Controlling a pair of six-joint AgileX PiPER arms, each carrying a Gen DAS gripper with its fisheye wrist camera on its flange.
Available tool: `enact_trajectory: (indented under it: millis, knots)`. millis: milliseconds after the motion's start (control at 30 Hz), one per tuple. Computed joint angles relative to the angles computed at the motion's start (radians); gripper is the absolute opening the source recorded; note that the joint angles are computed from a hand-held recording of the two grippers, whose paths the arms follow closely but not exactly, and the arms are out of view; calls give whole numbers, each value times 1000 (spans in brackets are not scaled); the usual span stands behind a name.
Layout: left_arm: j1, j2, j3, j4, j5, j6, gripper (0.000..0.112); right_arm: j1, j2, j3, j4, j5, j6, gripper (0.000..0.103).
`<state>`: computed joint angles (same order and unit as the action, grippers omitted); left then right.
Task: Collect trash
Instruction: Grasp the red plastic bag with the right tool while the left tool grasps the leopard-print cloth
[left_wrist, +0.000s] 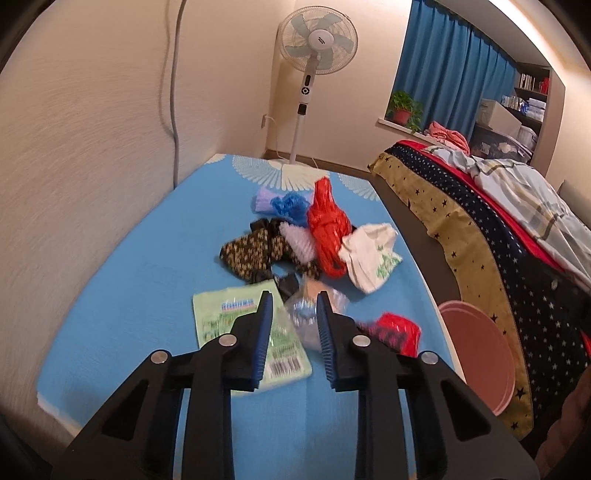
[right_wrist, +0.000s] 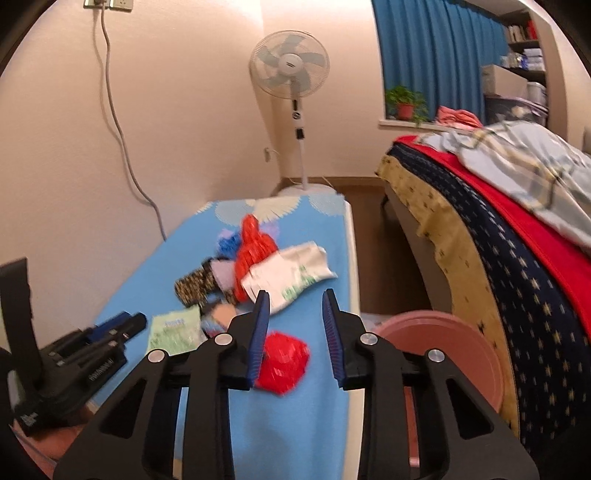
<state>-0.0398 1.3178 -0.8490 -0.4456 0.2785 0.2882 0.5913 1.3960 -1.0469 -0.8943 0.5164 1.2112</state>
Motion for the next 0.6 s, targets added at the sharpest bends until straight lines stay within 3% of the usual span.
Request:
enact_trajectory:
  millis: [267,400,600]
  knots:
    - [40,178,-176,62,3,-72,19,-155,267,-339,403,-125,-516,28]
    - [58,294,-281,151,-3,-167,19,-203,439,-530,658,-117,-795,28]
    - [87,448,-406,85,26,-117,19,-230,684,-838,861,-5,-1007,32]
